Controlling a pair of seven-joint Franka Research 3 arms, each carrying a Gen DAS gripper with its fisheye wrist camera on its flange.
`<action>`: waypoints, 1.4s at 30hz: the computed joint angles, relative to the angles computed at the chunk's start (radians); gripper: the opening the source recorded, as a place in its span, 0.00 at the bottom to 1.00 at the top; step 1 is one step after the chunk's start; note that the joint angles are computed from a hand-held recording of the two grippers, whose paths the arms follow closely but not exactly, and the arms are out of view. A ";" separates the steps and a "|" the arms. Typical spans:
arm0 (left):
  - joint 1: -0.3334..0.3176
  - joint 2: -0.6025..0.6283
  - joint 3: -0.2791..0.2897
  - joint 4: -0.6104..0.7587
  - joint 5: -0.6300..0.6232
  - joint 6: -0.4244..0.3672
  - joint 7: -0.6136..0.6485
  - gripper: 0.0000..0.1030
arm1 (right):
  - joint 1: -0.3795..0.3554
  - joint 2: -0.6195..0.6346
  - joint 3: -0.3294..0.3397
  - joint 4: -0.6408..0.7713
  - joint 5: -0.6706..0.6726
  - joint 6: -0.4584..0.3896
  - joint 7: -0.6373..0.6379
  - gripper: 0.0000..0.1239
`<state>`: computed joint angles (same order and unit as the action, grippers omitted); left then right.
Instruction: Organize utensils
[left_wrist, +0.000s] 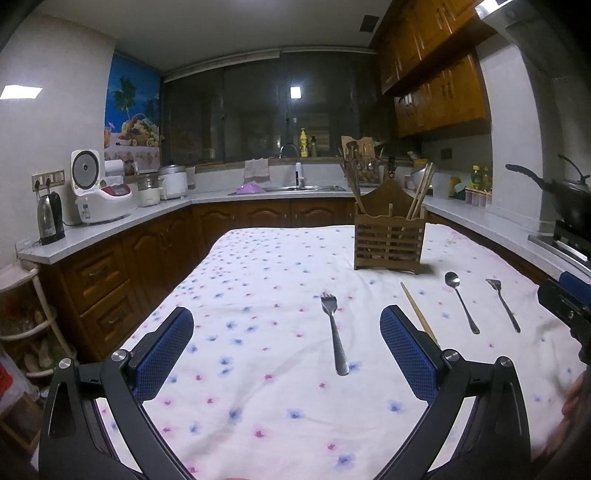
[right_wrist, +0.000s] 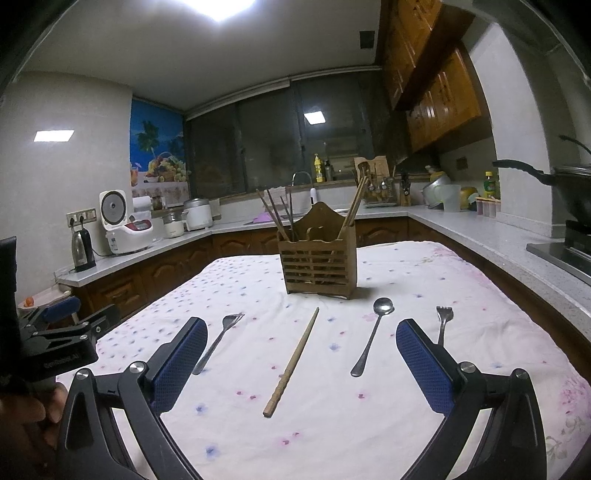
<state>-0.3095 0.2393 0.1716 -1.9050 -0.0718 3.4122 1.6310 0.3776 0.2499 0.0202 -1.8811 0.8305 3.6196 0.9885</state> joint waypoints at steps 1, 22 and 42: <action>0.000 0.000 0.000 0.000 0.000 0.000 0.000 1.00 | 0.000 0.000 0.000 0.001 -0.001 -0.001 0.000 0.83; -0.005 -0.003 0.002 -0.003 -0.004 -0.001 0.003 1.00 | 0.004 0.007 -0.002 0.011 -0.006 -0.004 0.001 0.83; -0.006 -0.002 0.001 -0.002 -0.004 -0.002 0.009 1.00 | 0.013 0.010 -0.005 0.022 0.013 -0.006 -0.013 0.83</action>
<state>-0.3156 0.2373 0.1730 -1.9071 -0.0757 3.4105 1.6396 0.3907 0.2603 0.0152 -1.8591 0.8432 3.6136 0.9757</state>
